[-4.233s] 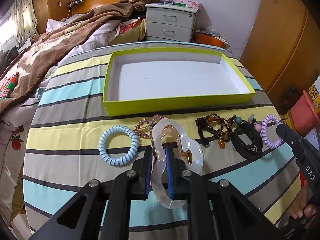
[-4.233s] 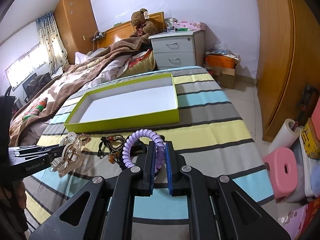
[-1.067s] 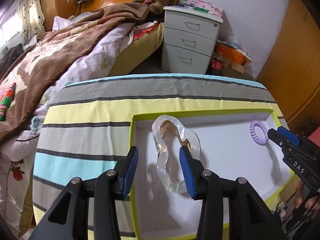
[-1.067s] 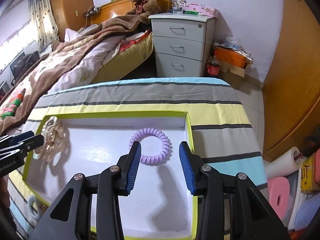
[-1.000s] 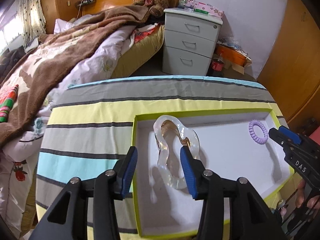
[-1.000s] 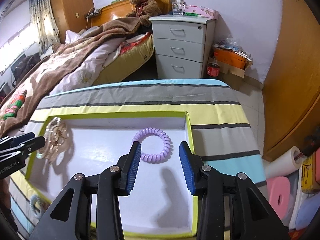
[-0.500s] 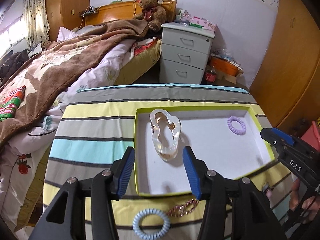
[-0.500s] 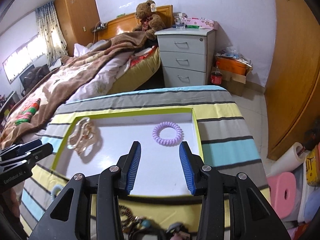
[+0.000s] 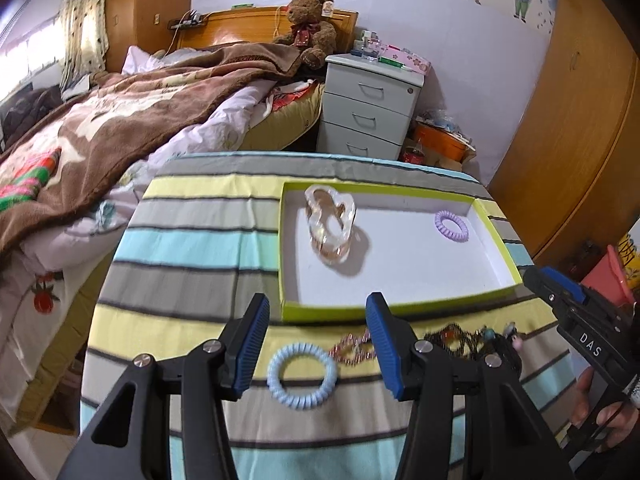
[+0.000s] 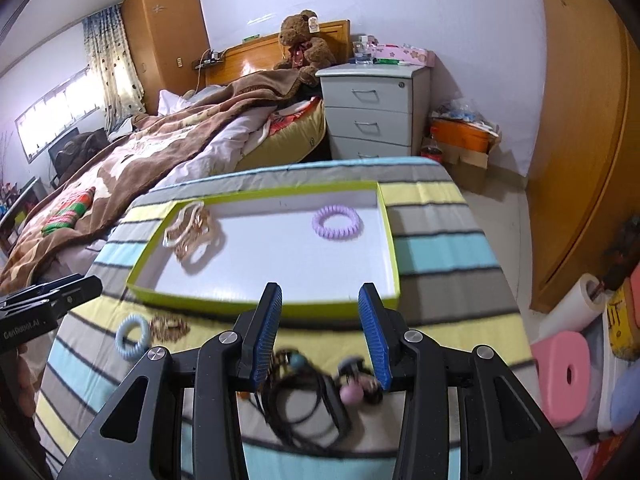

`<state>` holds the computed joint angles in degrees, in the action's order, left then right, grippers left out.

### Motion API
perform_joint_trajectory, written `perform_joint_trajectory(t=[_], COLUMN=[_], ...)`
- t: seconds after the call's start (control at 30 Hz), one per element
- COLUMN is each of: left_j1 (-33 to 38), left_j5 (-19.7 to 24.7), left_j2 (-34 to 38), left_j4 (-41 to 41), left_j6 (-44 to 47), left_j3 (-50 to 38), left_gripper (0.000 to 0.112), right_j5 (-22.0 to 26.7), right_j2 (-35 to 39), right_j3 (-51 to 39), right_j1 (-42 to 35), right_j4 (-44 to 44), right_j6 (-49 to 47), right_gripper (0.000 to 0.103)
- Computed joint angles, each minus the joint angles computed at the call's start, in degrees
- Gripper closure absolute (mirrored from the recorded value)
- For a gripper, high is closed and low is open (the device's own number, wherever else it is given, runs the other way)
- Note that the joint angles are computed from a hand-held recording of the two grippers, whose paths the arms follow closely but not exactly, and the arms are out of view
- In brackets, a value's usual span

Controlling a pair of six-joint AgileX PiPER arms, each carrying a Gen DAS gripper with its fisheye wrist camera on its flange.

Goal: Organize jewelry
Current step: 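Withdraw both tools from tray and move right tool toward black cord bracelet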

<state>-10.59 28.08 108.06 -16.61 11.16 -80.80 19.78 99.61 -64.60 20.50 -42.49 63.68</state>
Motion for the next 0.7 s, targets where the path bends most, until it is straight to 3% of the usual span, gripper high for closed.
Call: perform_joint_trajectory(t=[0.13, 0.33, 0.57, 0.7], left_j1=[0.61, 2.88, 4.86, 5.13], left_j5=[-3.5, -5.77, -6.03, -6.32], left_j2=[-2.87, -4.75, -3.81, -3.51], left_j4=[0.24, -5.87, -8.63, -7.1], left_j6=[0.37, 6.93, 10.43, 9.19], left_j3=[5.99, 12.06, 14.71, 15.49], left_gripper=[0.06, 0.06, 0.06, 0.06], right_j5=[-1.77, -3.58, -6.06, -4.05], right_j2=[-2.64, -6.47, -7.96, -5.35], right_j3=[5.36, 13.22, 16.73, 13.19], right_j1=[0.11, 1.32, 3.6, 5.92], right_j4=[-4.18, -14.03, -19.44, -14.81], right_j6=[6.14, 16.7, 20.08, 12.52], right_gripper=[0.062, 0.062, 0.062, 0.062])
